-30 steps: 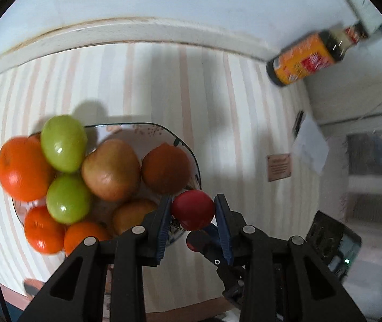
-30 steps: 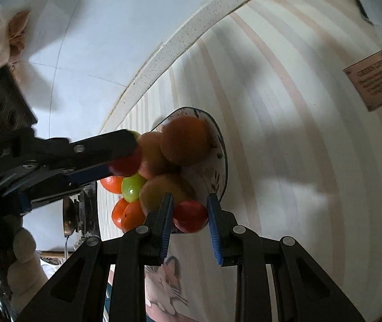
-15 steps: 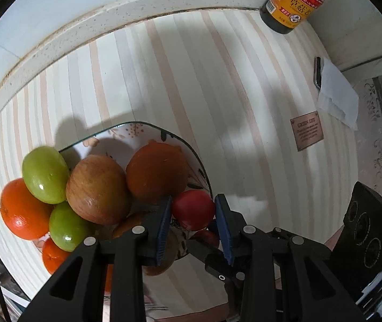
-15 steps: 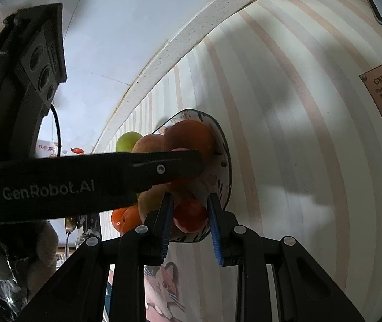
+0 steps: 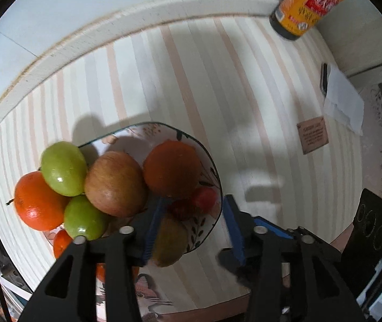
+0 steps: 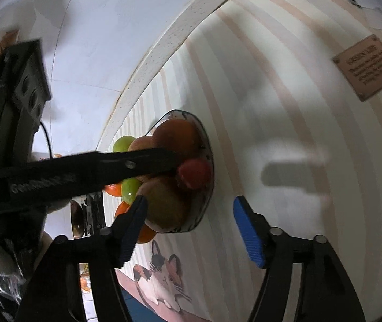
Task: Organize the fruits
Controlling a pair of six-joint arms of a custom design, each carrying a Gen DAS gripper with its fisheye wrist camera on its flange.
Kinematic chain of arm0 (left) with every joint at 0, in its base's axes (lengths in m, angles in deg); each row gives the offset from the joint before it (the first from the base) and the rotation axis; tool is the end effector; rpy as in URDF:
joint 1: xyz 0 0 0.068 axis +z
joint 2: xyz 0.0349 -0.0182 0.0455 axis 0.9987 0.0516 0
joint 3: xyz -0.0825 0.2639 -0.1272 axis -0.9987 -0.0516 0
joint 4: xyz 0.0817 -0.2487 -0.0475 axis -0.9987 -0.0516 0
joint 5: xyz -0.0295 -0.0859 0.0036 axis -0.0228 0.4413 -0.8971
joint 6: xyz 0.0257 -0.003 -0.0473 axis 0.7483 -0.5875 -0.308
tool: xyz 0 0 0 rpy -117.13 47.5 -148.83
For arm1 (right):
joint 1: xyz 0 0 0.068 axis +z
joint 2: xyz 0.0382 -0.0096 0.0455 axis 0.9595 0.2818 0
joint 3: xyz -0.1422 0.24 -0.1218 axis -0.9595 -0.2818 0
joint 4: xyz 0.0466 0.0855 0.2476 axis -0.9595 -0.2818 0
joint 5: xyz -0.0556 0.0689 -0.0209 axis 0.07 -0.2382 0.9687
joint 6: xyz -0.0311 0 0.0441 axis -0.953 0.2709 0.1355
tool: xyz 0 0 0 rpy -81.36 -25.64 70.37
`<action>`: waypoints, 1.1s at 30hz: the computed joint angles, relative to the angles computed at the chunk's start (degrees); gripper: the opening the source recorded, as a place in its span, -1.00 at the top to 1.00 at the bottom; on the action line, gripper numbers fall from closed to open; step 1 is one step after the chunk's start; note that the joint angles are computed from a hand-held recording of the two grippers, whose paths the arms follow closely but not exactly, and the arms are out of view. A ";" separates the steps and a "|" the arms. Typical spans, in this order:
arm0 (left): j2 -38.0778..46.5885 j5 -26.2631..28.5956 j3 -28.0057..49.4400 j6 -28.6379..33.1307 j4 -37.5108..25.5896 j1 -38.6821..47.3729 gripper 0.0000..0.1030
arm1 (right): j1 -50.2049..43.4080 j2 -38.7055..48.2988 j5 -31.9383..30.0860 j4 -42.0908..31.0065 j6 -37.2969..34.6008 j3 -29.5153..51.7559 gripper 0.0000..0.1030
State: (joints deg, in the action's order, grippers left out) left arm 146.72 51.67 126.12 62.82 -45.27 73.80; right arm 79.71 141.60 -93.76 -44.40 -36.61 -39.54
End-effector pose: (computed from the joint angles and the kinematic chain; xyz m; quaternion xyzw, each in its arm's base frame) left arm 0.3785 -0.0928 0.1242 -0.1502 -0.9872 0.0495 0.0222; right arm 0.2678 0.0500 0.0392 0.1859 0.9010 0.3767 0.1085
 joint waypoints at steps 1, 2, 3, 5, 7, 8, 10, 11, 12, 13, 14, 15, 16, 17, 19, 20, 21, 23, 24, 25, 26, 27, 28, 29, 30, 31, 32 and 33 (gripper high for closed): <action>-1.46 0.12 -0.87 -0.18 0.82 0.62 -0.22 | -0.33 -1.17 1.03 -1.81 -0.98 -0.19 -0.46; -2.93 0.05 -1.75 -0.37 1.49 1.23 -0.34 | -0.55 -2.17 1.61 -3.05 -1.63 -0.46 -0.51; -4.17 -0.08 -2.56 -0.48 2.15 1.85 -0.55 | -0.79 -3.69 2.82 -5.27 -2.72 -0.57 -0.58; -7.58 -0.99 -5.25 -0.62 4.11 3.40 -0.70 | 0.07 -8.21 8.53 -12.11 -5.39 -0.08 -0.73; -12.01 -2.09 -9.33 -1.28 6.53 4.98 -0.71 | 1.95 -13.24 15.46 -19.29 -8.06 0.94 -0.84; -14.08 -2.47 -11.15 -1.22 7.32 6.09 -0.71 | 3.62 -16.05 19.91 -23.63 -9.24 2.09 -0.84; -18.45 -2.89 -15.37 -1.38 9.06 8.07 -0.71 | 6.42 -19.61 25.39 -28.83 -10.33 3.75 -0.85; -20.39 -2.93 -17.37 -1.23 9.96 9.28 -0.71 | 8.11 -22.35 28.09 -31.54 -11.11 4.27 -0.87; -22.77 -2.83 -19.60 -1.18 10.73 10.50 -0.71 | 9.43 -24.28 30.00 -33.72 -11.38 4.75 -0.87; -25.16 -2.89 -21.71 -1.05 11.23 11.75 -0.71 | 10.74 -26.02 31.81 -35.55 -11.49 5.10 -0.87; -27.50 -3.06 -23.65 -0.89 11.68 12.90 -0.71 | 12.19 -28.09 33.46 -37.48 -11.45 5.49 -0.88; -29.28 -2.96 -25.21 -0.96 12.23 13.53 -0.71 | 13.85 -30.01 35.24 -39.61 -11.30 6.03 -0.88; -31.48 -2.61 -26.76 -0.63 12.26 14.74 -0.71 | 15.75 -31.88 36.94 -41.56 -10.59 6.50 -0.88; -33.75 -2.21 -28.16 -0.42 12.07 16.03 -0.71 | 17.05 -32.96 37.88 -42.70 -9.99 6.85 -0.88; -38.91 -1.29 -30.79 0.16 11.38 18.57 -0.71 | 20.39 -35.98 40.56 -46.37 -8.42 7.94 -0.88; -42.45 -1.26 -32.12 0.99 10.72 20.18 -0.71 | 22.69 -37.87 42.36 -48.57 -7.07 8.55 -0.88; -44.90 -1.45 -32.76 1.55 10.14 21.16 -0.71 | 24.53 -39.56 43.68 -50.22 -5.96 8.71 -0.88; -50.84 -1.27 -34.12 3.17 8.44 23.75 -0.71 | 29.46 -43.42 47.41 -55.04 -2.53 9.95 -0.88; -54.46 -0.43 -34.45 4.99 6.52 26.06 -0.71 | 31.69 -45.06 49.11 -57.28 -0.87 10.51 -0.88; -56.26 0.43 -34.46 6.26 5.31 27.58 -0.71 | 34.55 -47.10 51.30 -60.26 1.35 11.29 -0.88; -59.22 2.17 -34.27 8.60 2.93 30.27 -0.71 | 37.55 -48.89 53.53 -63.15 3.78 12.16 -0.88; -61.52 3.46 -34.10 10.71 1.06 32.43 -0.71 | 40.35 -50.17 55.57 -65.64 6.14 12.99 -0.88; -63.45 4.68 -33.68 13.05 -0.89 34.72 -0.71 | 43.23 -51.48 57.56 -68.70 8.59 14.21 -0.88; -64.82 5.64 -33.34 14.87 -2.33 36.47 -0.71 | 47.90 -52.95 60.63 -73.23 12.75 16.06 -0.88; -66.90 7.45 -32.66 17.79 -4.74 39.52 -0.71 | 51.36 -53.77 62.83 -76.37 16.03 17.35 -0.89; -68.88 10.01 -31.82 21.28 -7.42 43.41 -0.71 | 55.83 -54.36 65.56 -80.40 20.42 19.15 -0.90; -70.54 12.71 -30.93 24.91 -10.14 47.48 -0.71 | 59.90 -54.40 67.82 -84.35 24.50 21.23 -0.91; -71.93 14.91 -30.34 28.03 -12.36 50.94 -0.71 | 63.97 -54.15 69.98 -88.08 28.78 23.15 -0.92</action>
